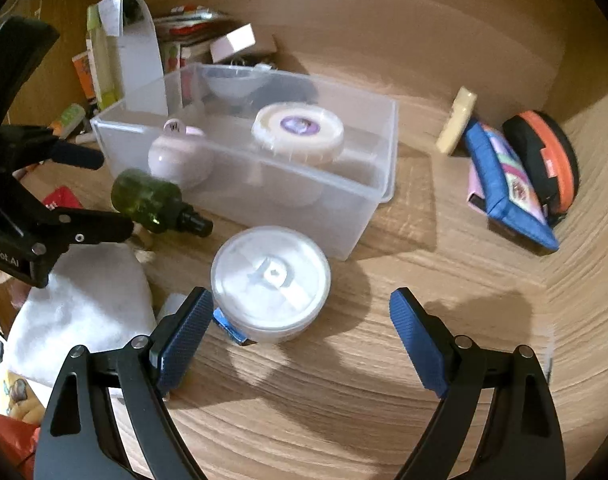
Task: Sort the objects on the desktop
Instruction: 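Grasp the green dropper bottle with the left tool while the right tool grasps the white lid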
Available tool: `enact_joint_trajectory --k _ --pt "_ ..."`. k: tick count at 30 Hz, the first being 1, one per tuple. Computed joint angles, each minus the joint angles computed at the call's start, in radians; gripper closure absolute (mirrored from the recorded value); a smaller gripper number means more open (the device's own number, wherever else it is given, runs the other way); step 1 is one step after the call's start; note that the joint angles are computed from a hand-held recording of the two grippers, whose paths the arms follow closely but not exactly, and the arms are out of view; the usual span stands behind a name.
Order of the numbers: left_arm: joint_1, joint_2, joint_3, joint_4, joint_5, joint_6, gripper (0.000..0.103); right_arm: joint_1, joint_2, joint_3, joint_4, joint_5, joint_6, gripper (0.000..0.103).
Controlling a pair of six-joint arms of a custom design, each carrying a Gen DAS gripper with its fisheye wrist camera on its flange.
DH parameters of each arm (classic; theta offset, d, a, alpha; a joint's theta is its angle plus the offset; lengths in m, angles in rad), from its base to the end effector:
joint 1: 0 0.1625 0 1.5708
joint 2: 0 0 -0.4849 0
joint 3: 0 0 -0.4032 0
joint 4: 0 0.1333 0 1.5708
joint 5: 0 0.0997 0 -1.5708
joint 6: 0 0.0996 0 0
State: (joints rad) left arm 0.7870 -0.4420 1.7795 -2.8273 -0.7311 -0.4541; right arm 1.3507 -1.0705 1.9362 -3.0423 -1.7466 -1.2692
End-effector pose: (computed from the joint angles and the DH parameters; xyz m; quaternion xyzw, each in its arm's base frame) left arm -0.2947 -0.5895 -0.0967 0.1660 0.8973 -0.2062 0.3532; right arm -0.0248 -0.6418 0.2571 0.4535 -0.8361 0.1617 0.2630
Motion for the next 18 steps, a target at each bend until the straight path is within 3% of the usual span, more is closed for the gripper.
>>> enact_joint_trajectory --k 8,13,15,17,18 --pt "0.029 0.015 -0.069 0.121 -0.053 -0.017 0.004 0.007 0.037 -0.047 0.102 -0.031 0.026 0.015" --pt "0.038 0.022 -0.083 0.123 -0.066 -0.037 0.005 -0.003 0.035 -0.074 0.178 0.005 0.052 0.016" --pt "0.043 0.021 -0.078 0.098 -0.083 -0.026 0.015 -0.008 0.030 -0.086 0.213 0.029 0.065 0.019" --pt "0.044 0.024 -0.079 0.099 -0.094 -0.009 0.033 -0.012 0.024 -0.098 0.241 0.047 0.079 0.036" --pt "0.045 0.025 -0.079 0.099 -0.098 -0.006 0.036 -0.013 0.022 -0.108 0.269 0.051 0.086 0.040"
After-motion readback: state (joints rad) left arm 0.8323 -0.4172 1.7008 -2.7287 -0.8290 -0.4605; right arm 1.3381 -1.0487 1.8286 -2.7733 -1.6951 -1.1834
